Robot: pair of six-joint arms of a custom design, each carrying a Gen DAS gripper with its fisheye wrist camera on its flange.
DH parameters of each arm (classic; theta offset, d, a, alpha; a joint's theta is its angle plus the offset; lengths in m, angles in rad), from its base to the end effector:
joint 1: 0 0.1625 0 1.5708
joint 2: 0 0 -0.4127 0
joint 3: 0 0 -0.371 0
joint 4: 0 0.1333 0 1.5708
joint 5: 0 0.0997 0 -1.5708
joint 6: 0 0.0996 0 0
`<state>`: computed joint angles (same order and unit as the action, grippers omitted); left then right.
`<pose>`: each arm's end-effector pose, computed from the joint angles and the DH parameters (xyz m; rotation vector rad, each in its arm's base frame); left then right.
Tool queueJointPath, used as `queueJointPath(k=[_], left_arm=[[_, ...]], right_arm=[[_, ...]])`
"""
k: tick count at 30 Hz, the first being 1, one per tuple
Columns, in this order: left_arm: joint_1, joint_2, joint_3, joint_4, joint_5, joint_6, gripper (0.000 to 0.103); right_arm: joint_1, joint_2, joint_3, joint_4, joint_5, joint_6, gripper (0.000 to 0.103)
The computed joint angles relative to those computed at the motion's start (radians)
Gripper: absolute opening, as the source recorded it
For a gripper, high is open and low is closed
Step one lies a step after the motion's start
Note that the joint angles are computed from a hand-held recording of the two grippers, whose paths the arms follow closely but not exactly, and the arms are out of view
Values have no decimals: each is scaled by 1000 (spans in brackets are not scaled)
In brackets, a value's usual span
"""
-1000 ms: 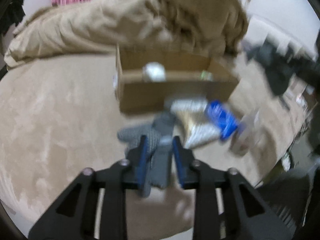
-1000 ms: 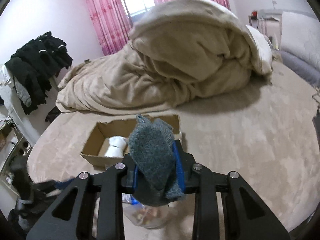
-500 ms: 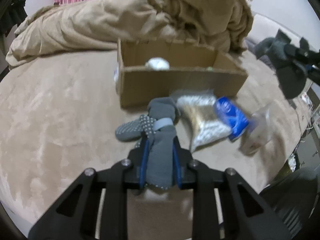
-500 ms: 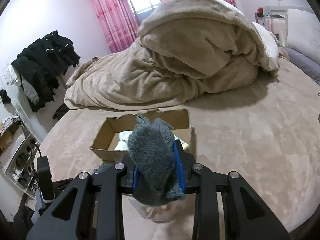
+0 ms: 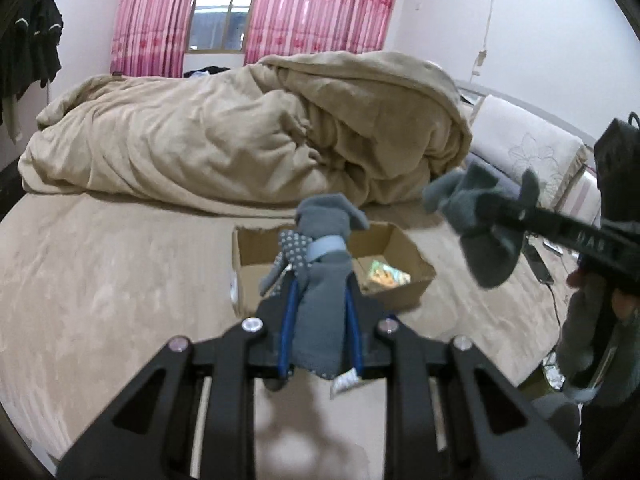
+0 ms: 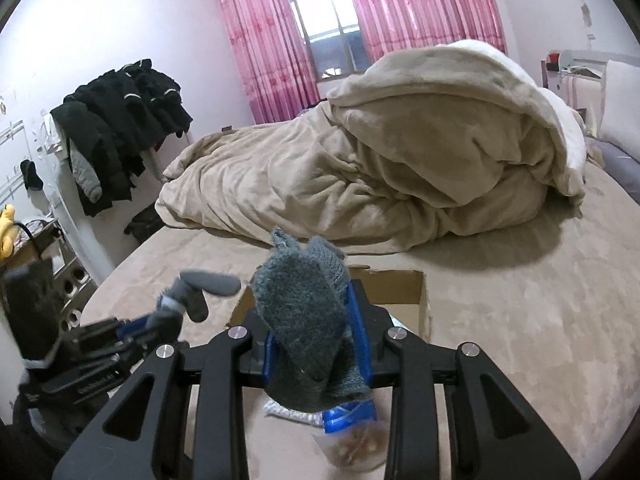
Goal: Organize objects
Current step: 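Carry the gloves and mittens over the box and release both tools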
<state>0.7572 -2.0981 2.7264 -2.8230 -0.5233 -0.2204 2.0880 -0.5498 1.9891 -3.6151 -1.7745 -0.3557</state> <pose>0.0037 -0.2987 0.3189 0.2519 2.2309 -1.2488 0.3644 -0.4117 -0.0132 1.1234 -2.6236 0.9108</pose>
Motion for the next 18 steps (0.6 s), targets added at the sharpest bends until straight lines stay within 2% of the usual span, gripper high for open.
queueJointPath(k=[4,9,11,14,16,17,18], left_arm=[[175,255,-65,-357,-118,211,23],[393,465,-170,-521,-283,319,23],[445,517,-197,-554,-318,345,24],[492,548,-225,-540,-356,344,25],[502,558,-231,-536,-360,346,28],[500,563,-231,-538,-348,350,33],[493,564,-228,-541,-334,350,35]], right_arm=[[-15,65,-93,58,-6,6,33],[-35,159,-223,133,-30,-4,35],[-44,194,-268,163,-39,1,35],[-54,247,-336,217,-58,-8,42],[-50,275,-376,260,-98,-17,45],[-49,289,-395,278,-123,-9,48],[-51,292,-397,280,-128,-2,54]])
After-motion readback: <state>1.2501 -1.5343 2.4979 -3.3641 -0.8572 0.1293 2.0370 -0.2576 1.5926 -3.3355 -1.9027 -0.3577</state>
